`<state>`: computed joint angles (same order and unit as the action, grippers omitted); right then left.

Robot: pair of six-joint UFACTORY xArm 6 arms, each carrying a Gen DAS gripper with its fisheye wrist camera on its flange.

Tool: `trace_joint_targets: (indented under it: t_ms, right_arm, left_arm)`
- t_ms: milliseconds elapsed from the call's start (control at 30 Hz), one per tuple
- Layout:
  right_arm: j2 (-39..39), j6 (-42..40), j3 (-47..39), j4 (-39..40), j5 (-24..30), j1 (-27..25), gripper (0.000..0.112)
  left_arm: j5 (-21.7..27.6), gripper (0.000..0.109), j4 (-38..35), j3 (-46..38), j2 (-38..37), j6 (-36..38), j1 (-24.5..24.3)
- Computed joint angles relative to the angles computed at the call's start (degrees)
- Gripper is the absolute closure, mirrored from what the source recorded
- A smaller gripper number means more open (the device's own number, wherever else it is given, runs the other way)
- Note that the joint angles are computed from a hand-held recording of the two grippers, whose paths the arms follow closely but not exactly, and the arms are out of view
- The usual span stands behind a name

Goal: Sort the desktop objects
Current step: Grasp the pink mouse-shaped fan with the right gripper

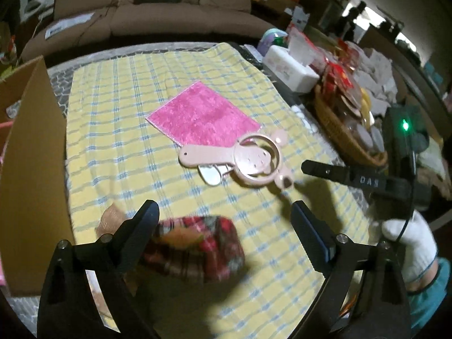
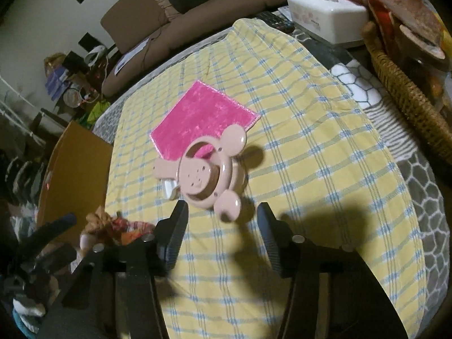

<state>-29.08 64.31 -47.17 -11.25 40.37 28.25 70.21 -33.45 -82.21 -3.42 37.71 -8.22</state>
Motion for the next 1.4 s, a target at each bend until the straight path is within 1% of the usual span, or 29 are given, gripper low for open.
trace_joint_targets:
  t_ms: [67,167,267,367,467,567,600,633,667,733,833,933,1167,1267,1333,1400]
  right_arm:
    - [0.5,-1.2,0.1,0.9,-1.1,-1.4,0.060]
    - [1.1,-2.7,0.6,2.4,-3.4,-3.7,0.060]
    - [1.4,-4.3,2.0,5.3,-7.9,-6.6,0.060]
    - [2.8,-7.6,3.1,10.2,-13.0,-8.8,0.060]
    - [5.3,-11.8,1.7,13.5,-14.7,-9.7,0.060]
    - [7.6,-15.5,-0.1,16.8,-14.6,-9.8,0.060]
    - [8.2,-17.1,-0.4,18.3,-14.9,-9.7,0.064]
    - [8.4,-17.7,-0.5,18.6,-15.2,-9.5,0.070]
    - [8.5,-18.3,-0.7,18.6,-14.9,-9.3,0.073]
    - [8.4,-19.0,-1.1,18.2,-14.1,-8.8,0.080]
    - [7.7,-19.7,-1.5,16.7,-13.0,-7.7,0.083]
    - [7.4,-20.4,-2.9,14.3,-11.0,-6.0,0.084]
    - [8.6,-22.0,-6.8,7.9,-6.5,2.0,0.084]
    - [9.9,-19.8,-7.4,3.3,-5.6,5.9,0.084]
    - [11.1,-17.8,-8.2,-0.6,-5.3,8.3,0.089]
    - [12.9,-16.3,-9.8,-3.9,-4.8,10.3,0.089]
  left_arm:
    - [0.3,0.016,-0.2,-1.3,1.5,-1.2,-0.3]
    - [-0.4,0.016,0.6,-1.2,2.0,-0.7,-0.9]
    - [-0.3,0.016,0.9,-1.5,2.8,-0.2,-1.2]
    - [0.1,0.016,0.8,-1.4,3.0,-0.1,-1.2]
    - [0.4,0.016,0.8,-1.4,3.4,0.2,-1.0]
    - [0.7,0.016,0.6,-1.3,3.4,0.6,-0.6]
    - [0.9,0.016,0.4,-1.5,3.4,0.7,-0.4]
    - [1.0,0.016,0.5,-1.6,3.5,0.7,-0.3]
    - [1.1,0.016,0.6,-1.8,3.5,0.7,-0.2]
    - [1.1,0.016,0.8,-2.1,3.6,0.6,0.3]
    - [1.6,0.016,0.5,-2.5,3.6,0.2,1.1]
    - [2.0,0.016,0.2,-2.8,3.3,0.2,2.0]
    - [3.6,0.016,-0.6,-3.1,1.8,0.6,4.4]
    - [4.3,0.016,-1.2,-2.8,1.1,0.5,5.3]
    - [4.9,0.016,-1.7,-2.6,0.6,0.5,5.8]
    - [5.3,0.016,-2.0,-2.3,0.0,0.7,6.4]
